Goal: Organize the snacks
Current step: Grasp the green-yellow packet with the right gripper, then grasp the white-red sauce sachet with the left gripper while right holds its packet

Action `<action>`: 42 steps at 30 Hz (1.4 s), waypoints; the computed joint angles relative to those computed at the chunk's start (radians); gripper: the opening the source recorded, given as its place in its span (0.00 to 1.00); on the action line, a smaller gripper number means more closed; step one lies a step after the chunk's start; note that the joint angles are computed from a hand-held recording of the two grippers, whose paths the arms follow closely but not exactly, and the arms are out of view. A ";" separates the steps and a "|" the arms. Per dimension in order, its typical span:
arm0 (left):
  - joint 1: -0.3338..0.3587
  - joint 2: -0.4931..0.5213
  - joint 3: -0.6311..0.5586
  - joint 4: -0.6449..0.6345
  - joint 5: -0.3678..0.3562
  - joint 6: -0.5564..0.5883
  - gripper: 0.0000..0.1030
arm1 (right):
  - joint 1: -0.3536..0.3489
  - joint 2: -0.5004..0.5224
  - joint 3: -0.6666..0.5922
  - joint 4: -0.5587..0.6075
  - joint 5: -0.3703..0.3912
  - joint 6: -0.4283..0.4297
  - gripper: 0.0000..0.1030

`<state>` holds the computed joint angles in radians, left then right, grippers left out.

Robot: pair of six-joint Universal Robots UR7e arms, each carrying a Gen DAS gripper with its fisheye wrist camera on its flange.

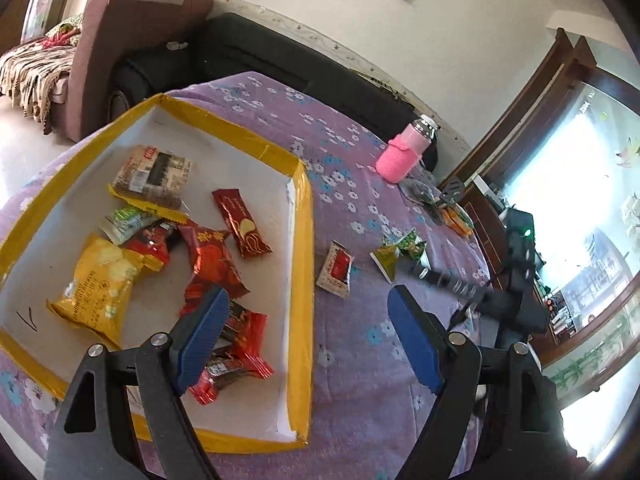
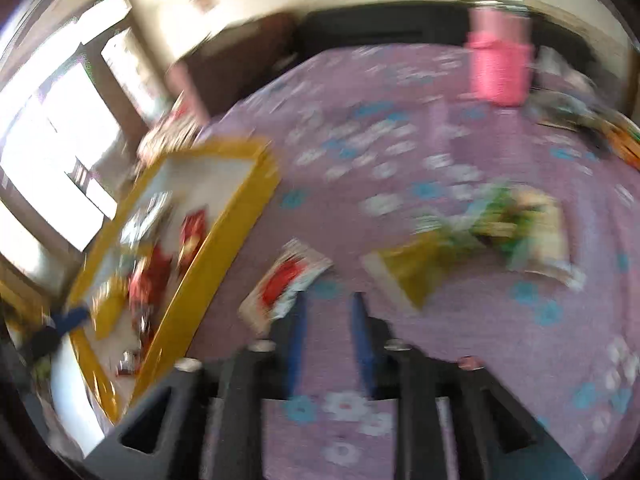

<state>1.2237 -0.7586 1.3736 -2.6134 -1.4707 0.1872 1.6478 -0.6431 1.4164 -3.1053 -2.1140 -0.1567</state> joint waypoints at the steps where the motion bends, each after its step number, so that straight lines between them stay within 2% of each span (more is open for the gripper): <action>1: -0.001 -0.001 0.005 0.003 -0.003 0.002 0.79 | -0.004 -0.007 0.011 -0.060 -0.037 0.013 0.47; 3: -0.006 -0.006 0.018 0.004 -0.005 0.011 0.79 | -0.013 -0.005 -0.002 -0.075 -0.070 0.039 0.48; 6: -0.013 -0.015 0.039 -0.005 0.004 0.031 0.79 | -0.036 0.011 -0.051 -0.025 -0.077 0.085 0.48; 8: -0.018 -0.019 0.049 -0.012 0.018 0.045 0.79 | -0.042 0.045 -0.107 0.010 -0.110 0.108 0.48; 10: -0.023 -0.022 0.055 -0.009 0.024 0.056 0.79 | -0.050 0.078 -0.159 0.015 -0.100 0.133 0.50; 12: -0.032 -0.025 0.064 -0.007 0.035 0.078 0.79 | -0.049 0.117 -0.223 0.061 -0.132 0.158 0.52; 14: -0.042 -0.024 0.069 -0.008 0.044 0.100 0.79 | -0.041 0.150 -0.259 0.050 -0.165 0.131 0.53; 15: -0.045 -0.023 0.070 -0.008 0.047 0.107 0.79 | -0.034 0.166 -0.277 0.062 -0.199 0.115 0.50; 16: -0.052 -0.020 0.072 -0.010 0.056 0.121 0.79 | -0.028 0.170 -0.276 0.049 -0.219 0.090 0.41; 19: -0.073 -0.004 0.065 -0.014 0.077 0.156 0.79 | -0.029 0.149 -0.225 0.028 -0.209 0.065 0.39; 24: -0.107 0.065 -0.019 0.067 0.100 0.206 0.79 | -0.047 0.052 -0.041 -0.099 -0.139 0.056 0.39; 27: -0.119 0.154 -0.141 0.166 0.122 0.217 0.79 | -0.077 -0.015 0.065 -0.172 -0.003 0.076 0.39; 28: -0.122 0.205 -0.216 0.227 0.143 0.209 0.79 | -0.088 -0.033 0.091 -0.189 0.030 0.086 0.39; 31: -0.123 0.300 -0.362 0.344 0.189 0.182 0.79 | -0.113 -0.058 0.120 -0.181 0.074 0.129 0.39; 32: -0.124 0.342 -0.423 0.381 0.225 0.173 0.77 | -0.118 -0.064 0.125 -0.183 0.096 0.137 0.39; 33: -0.126 0.358 -0.442 0.386 0.251 0.168 0.70 | -0.118 -0.067 0.126 -0.180 0.102 0.139 0.39; 35: -0.128 0.395 -0.486 0.404 0.300 0.181 0.63 | -0.118 -0.069 0.128 -0.183 0.104 0.134 0.39; 37: -0.135 0.416 -0.487 0.364 0.372 0.205 0.63 | -0.119 -0.066 0.124 -0.180 0.100 0.127 0.39; 40: -0.144 0.431 -0.489 0.368 0.403 0.236 0.63 | -0.118 -0.068 0.128 -0.178 0.108 0.126 0.39; 42: -0.154 0.445 -0.490 0.366 0.455 0.263 0.63 | -0.118 -0.067 0.126 -0.175 0.108 0.122 0.39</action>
<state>1.0701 -0.3134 0.8840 -2.2474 -1.0153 0.4499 1.5299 -0.7099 1.5425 -3.2804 -2.0061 -0.0342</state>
